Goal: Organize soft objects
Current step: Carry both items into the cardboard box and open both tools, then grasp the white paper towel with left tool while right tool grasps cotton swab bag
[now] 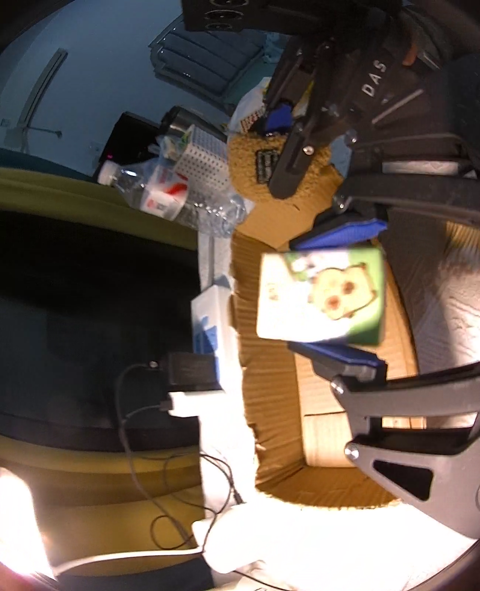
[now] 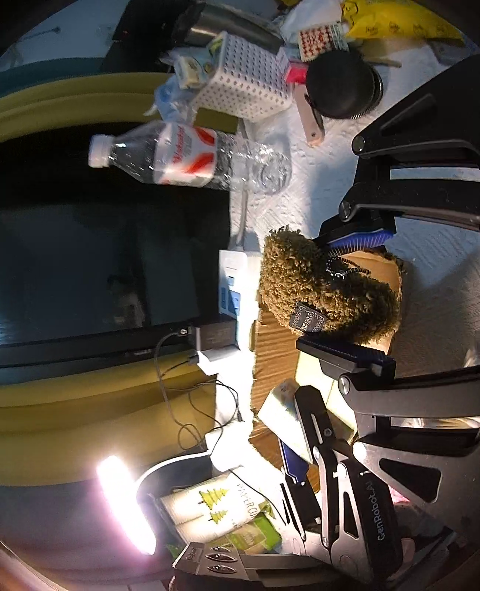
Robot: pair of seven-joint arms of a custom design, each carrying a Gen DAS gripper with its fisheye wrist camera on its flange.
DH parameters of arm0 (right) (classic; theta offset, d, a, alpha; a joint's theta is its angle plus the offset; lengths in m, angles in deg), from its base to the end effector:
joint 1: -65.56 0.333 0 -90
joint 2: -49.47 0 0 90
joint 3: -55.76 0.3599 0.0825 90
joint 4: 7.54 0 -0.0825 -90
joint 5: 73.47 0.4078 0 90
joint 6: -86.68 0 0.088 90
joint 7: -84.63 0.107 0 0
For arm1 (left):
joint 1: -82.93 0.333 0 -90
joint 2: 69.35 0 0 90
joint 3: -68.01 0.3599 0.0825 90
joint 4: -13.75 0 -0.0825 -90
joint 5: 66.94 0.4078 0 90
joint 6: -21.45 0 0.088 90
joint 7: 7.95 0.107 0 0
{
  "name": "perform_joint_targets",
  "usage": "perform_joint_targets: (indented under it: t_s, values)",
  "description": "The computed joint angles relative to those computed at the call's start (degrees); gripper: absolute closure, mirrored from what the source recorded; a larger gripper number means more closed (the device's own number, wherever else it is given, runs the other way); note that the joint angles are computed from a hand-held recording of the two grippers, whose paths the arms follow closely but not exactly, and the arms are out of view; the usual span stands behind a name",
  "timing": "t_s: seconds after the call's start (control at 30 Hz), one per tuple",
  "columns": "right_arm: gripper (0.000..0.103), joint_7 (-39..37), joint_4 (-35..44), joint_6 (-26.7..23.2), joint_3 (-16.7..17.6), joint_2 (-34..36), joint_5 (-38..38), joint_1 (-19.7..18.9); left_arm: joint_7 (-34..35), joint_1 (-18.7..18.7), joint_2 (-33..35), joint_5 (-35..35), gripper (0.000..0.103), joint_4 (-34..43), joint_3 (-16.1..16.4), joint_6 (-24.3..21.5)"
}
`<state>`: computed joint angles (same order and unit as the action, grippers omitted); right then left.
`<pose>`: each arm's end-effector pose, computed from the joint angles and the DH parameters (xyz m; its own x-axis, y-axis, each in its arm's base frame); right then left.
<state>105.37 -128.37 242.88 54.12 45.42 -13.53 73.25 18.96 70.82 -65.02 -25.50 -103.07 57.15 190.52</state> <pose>0.5858 0.0292 0.5442 0.4866 -0.8714 -0.0629 -0.5426 -0.2450 -0.8035 0.5648 -0.2836 0.5262 -0.0539 -0.9714 0.2314 -0.6566 -0.1401 -0.7411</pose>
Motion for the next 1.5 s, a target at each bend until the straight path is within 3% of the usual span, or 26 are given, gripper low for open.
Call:
perform_joint_targets:
  t_s: [0.23,0.27,0.3,0.37,0.8,1.13,1.5]
  values:
    - [0.048,2.05,0.64,-0.48,0.25,1.02,-1.3,-0.2,0.66,0.19,-0.24,-0.94,0.048,-0.49,0.03,0.12]
    - [0.043,2.31,0.62,-0.16,0.28,0.96,-1.28,-0.2,0.53,0.19,-0.56,-0.75,0.046,-0.7,0.05,-0.07]
    - [0.04,2.51,0.61,0.19,0.31,0.89,-1.19,-0.19,0.32,0.21,-0.91,-0.65,0.038,-0.93,0.05,-0.19]
    - [0.04,2.77,0.45,0.51,0.25,0.48,-1.02,-0.21,-1.87,0.31,-2.08,0.89,0.034,-1.77,0.29,0.09]
    - [0.04,7.5,-7.45,3.16,0.28,-9.66,-5.16,2.32,-10.12,3.21,-12.97,8.66,0.033,-9.55,-1.85,-0.26]
    - [0.04,12.75,-15.15,4.64,0.78,-16.76,-10.28,4.15,-9.57,4.51,-21.7,5.99,0.033,-18.73,-3.01,0.66]
    - [0.039,18.72,-20.4,5.86,1.81,-20.09,-15.06,5.39,-6.81,3.99,-27.35,0.35,0.033,-27.28,-2.32,0.72]
